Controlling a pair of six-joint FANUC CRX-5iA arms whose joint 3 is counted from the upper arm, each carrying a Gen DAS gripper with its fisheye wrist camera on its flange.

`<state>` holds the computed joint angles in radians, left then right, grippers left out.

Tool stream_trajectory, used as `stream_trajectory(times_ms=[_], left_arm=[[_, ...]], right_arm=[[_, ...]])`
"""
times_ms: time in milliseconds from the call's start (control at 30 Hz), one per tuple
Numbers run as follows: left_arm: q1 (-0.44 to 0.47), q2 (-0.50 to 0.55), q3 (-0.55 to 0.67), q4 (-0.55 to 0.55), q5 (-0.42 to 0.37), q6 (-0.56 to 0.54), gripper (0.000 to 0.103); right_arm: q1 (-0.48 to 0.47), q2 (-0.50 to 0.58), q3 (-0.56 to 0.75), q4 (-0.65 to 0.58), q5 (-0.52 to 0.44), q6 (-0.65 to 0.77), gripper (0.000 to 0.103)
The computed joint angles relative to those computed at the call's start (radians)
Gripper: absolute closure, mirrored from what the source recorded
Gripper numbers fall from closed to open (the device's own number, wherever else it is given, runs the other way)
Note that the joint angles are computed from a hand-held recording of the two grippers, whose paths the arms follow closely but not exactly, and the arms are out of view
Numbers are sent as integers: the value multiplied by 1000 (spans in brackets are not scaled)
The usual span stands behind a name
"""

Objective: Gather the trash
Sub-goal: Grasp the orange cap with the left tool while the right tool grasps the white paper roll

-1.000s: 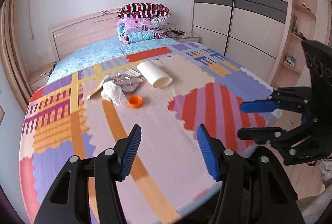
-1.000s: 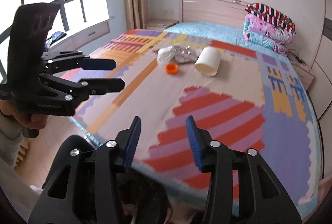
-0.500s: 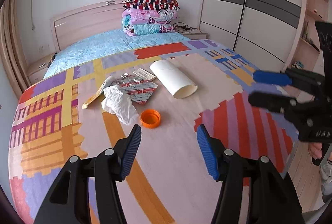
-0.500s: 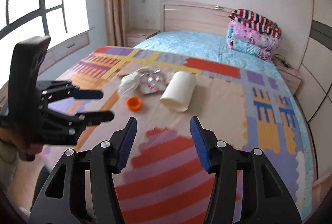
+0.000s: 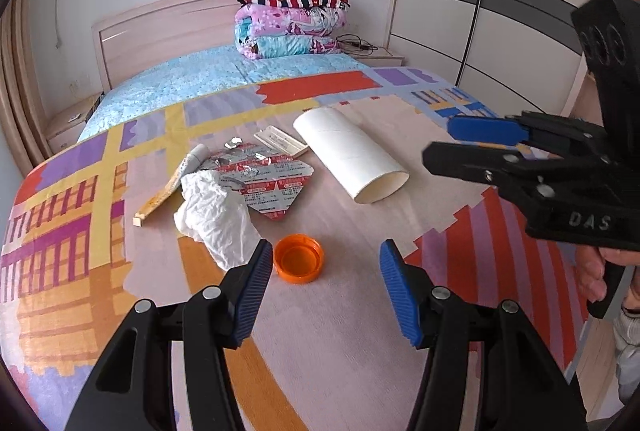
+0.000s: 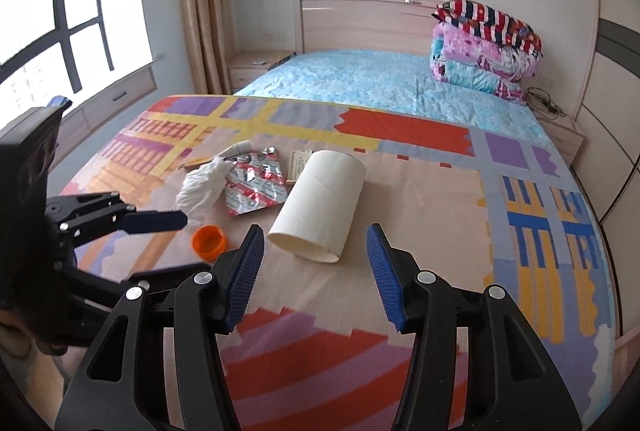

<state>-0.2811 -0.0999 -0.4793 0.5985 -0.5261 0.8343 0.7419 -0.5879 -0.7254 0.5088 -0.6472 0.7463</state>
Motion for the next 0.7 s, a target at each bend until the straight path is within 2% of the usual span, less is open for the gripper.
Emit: stream_trajectory(times_ms=[200,333,400,467,533,633,700], left_arm=[[2,32,15,-6,-2,19,49],[1,45,26,-7,-11,14,51],[3,56,41,-24,-28,31,60],[8,64,50,-28,-44,42,70],[10,66,53,-29,-48,43,72],[6,64,57,-53,-45,58,74],[1,60,60,-75,-45,72,74]], right_arm=[[-67,79,62,-145,56,122,50],[-103,122,95,-236,61,168,49],[-126,147,121,-312,60,212,46],[-133,160,128,-333,62,229,42],[-129,170,131,-324,58,226,42],[-139,173,148,-375,48,256,43],[-166,173,172,-473,40,327,51]])
